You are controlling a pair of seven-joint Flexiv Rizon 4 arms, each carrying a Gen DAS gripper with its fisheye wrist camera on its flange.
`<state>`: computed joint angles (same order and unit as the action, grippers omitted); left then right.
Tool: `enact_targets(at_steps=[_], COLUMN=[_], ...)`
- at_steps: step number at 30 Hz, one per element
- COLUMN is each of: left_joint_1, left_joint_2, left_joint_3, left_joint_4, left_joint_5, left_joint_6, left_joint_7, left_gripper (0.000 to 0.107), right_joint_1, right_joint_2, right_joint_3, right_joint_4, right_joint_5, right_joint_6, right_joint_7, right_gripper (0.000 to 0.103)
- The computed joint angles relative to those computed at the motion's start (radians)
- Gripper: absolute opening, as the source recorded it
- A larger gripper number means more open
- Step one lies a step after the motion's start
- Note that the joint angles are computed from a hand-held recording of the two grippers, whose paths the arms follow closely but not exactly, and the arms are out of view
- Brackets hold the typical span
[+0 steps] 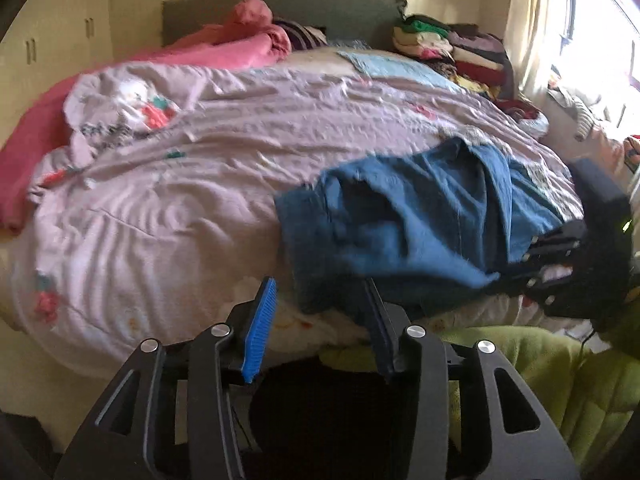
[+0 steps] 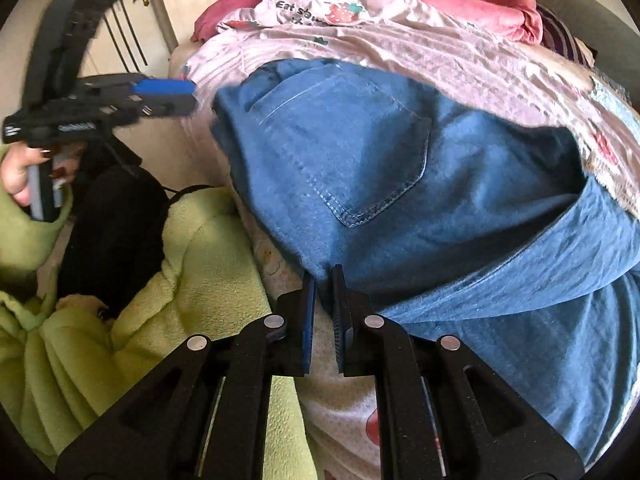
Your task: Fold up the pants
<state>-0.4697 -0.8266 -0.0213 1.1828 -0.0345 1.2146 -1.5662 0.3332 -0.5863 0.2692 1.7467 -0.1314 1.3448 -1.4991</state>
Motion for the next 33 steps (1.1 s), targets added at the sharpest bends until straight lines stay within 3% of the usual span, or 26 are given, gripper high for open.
enact_targets(at_steps=[3, 5, 7, 11, 15, 19, 25, 27, 31, 33], left_joint_1=[0.050, 0.065, 0.032, -0.016, -0.012, -0.002, 0.002, 0.016, 0.018, 0.024], left_joint_2=[-0.009, -0.064, -0.122, -0.215, -0.213, -0.212, -0.211, -0.196, -0.153, -0.130], left_joint_3=[-0.122, -0.194, -0.158, -0.061, -0.069, -0.087, -0.102, -0.134, -0.148, -0.171], left_joint_4=[0.002, -0.069, -0.168, -0.316, -0.288, -0.273, -0.248, -0.215, -0.154, -0.124], left_joint_5=[-0.058, -0.131, -0.132, -0.110, -0.100, -0.109, -0.125, -0.148, -0.171, -0.184], left_joint_6=[0.047, -0.017, -0.110, -0.261, -0.233, -0.213, -0.163, -0.129, -0.066, -0.029], left_joint_7=[0.088, 0.187, 0.188, 0.134, 0.137, 0.147, 0.157, 0.175, 0.182, 0.197], left_gripper=[0.042, 0.042, 0.042, 0.040, 0.040, 0.040, 0.042, 0.053, 0.059, 0.064], right_joint_1=[-0.017, -0.062, -0.076, -0.033, 0.000, 0.036, 0.007, 0.001, 0.038, 0.081], right_joint_2=[-0.008, -0.009, 0.008, 0.061, 0.041, -0.014, -0.004, 0.017, 0.074, 0.111], right_joint_3=[0.023, 0.083, 0.102, 0.037, -0.034, -0.089, -0.058, -0.060, -0.151, -0.238], right_joint_4=[-0.006, -0.022, -0.012, 0.045, 0.019, -0.044, -0.006, 0.016, 0.076, 0.119], right_joint_5=[0.013, 0.060, 0.094, 0.097, 0.063, 0.015, 0.011, 0.013, -0.024, -0.063], right_joint_6=[-0.004, -0.040, -0.032, 0.092, 0.098, -0.057, 0.007, 0.049, 0.131, 0.171], right_joint_7=[-0.018, -0.049, -0.075, -0.032, 0.073, 0.190, 0.206, 0.215, 0.314, 0.389], right_gripper=[0.009, 0.018, 0.021, 0.022, 0.028, 0.031, 0.035, 0.037, 0.043, 0.048])
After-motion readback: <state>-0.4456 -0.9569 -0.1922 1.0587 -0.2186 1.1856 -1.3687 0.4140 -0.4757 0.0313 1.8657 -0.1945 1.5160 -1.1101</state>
